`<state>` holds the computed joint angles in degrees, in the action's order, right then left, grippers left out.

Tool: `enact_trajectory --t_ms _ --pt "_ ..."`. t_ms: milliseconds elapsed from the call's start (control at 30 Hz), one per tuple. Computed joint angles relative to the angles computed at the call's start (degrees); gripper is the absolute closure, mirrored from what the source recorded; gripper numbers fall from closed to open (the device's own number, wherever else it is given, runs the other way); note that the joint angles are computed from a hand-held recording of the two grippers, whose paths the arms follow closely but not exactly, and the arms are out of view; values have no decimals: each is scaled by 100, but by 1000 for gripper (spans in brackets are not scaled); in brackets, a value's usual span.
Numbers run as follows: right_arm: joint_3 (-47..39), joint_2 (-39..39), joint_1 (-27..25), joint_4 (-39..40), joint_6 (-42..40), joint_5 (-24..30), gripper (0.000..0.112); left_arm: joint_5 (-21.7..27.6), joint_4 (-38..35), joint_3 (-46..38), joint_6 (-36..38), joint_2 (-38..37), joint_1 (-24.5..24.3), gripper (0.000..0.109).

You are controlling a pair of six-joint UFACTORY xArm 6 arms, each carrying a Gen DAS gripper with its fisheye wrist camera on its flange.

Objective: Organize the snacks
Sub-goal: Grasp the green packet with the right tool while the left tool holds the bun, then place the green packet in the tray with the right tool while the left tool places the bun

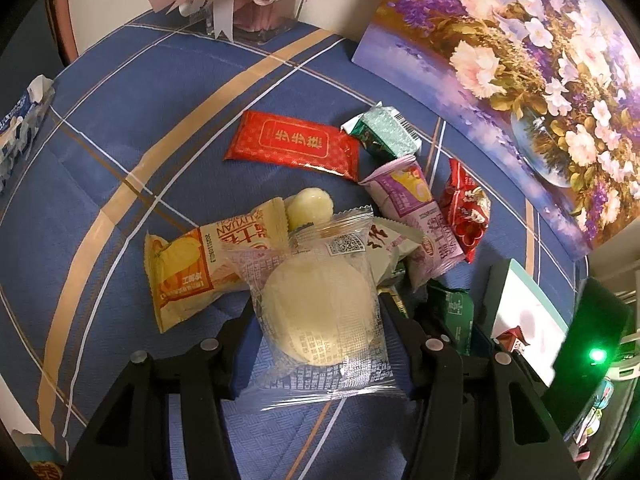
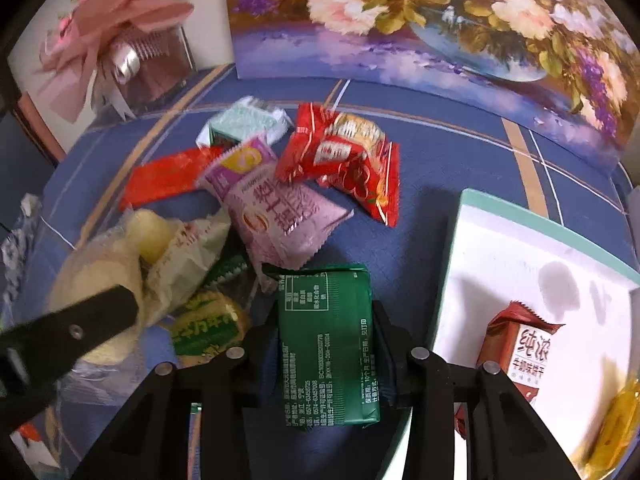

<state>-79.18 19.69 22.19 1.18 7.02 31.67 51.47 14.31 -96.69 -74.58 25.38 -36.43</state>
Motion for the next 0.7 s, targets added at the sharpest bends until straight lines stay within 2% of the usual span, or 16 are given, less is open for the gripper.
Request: enact_trajectory --t_ms 200,433,700 --pt "58 -276 -56 542 -284 -120 70 -23 185 -34 -82 -72 -30 51" --pt "110 -556 -235 803 -274 -175 70 -66 502 -197 -205 -151 -107 51" --pt "373 -921 -908 757 107 -66 70 -90 483 -1082 218 300 -389 51"
